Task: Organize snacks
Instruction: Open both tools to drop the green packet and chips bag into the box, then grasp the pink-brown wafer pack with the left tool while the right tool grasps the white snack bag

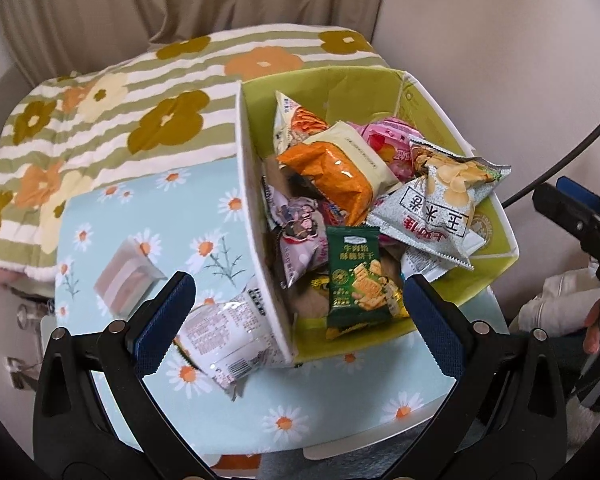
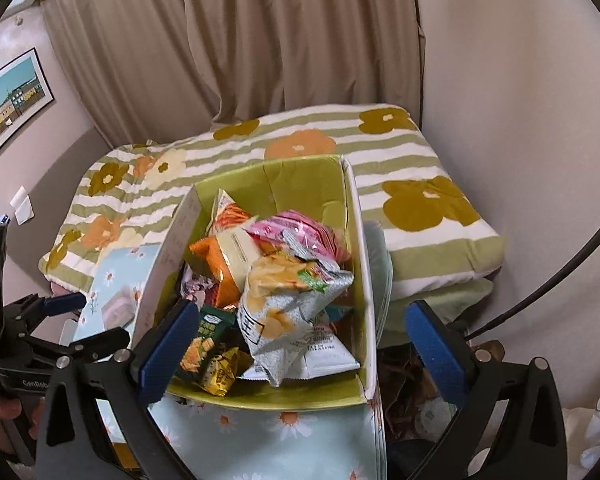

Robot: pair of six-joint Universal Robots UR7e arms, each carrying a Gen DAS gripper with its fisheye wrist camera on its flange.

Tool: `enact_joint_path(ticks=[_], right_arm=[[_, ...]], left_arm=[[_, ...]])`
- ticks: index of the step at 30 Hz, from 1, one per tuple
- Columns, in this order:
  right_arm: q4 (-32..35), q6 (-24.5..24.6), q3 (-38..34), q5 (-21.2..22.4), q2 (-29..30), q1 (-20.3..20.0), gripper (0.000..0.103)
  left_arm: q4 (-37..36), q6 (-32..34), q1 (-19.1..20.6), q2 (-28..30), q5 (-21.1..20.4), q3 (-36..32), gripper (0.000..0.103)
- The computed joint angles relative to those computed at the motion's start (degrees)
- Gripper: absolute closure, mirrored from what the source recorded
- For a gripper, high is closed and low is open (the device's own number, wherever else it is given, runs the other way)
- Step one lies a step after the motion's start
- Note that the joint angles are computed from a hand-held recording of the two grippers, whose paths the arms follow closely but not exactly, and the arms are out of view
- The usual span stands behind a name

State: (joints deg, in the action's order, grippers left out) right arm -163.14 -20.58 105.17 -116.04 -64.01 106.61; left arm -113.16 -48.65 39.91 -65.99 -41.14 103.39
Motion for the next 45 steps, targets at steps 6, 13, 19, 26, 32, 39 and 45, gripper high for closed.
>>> enact_joint_path(ticks=[6, 13, 19, 26, 32, 39, 45], right_arm=[[-6.09, -0.05, 1.22, -3.82, 0.9, 3.09, 0.0], [-11.55, 4.12, 3.17, -8.97, 3.81, 7.86, 0.0], [-14.12, 14.46, 3.66, -15.77, 8.47, 13.78, 0.0], [-13.58, 31.47, 3.19, -22.14, 15.41, 19.03, 0.0], [-7.14, 48.29, 3.87, -22.51, 18.4, 19.78, 0.0], [-4.81, 61.06, 5.33, -18.17, 22.14, 17.97, 0.0], [-10.28, 66.8, 4.74, -16.42, 27.05, 16.61, 0.0]], left_arm=[[0.3, -0.31, -1.41, -4.87, 2.08, 2.81, 0.0], [-2.94, 6.16, -0.19, -12.09, 1.33, 7.54, 0.0], [-2.38, 16.88, 1.95, -19.57, -0.52, 9.77, 0.0], [-0.06, 29.16, 6.84, -26.19, -2.58, 10.2, 0.0], [1.26, 37.87, 13.79, -26.95, -6.22, 8.56, 0.0], [-0.14, 46.19, 21.54, -21.51, -10.03, 6.44, 0.0], [-2.09, 53.27, 26.24, -15.28, -11.02, 5.23, 0.0]])
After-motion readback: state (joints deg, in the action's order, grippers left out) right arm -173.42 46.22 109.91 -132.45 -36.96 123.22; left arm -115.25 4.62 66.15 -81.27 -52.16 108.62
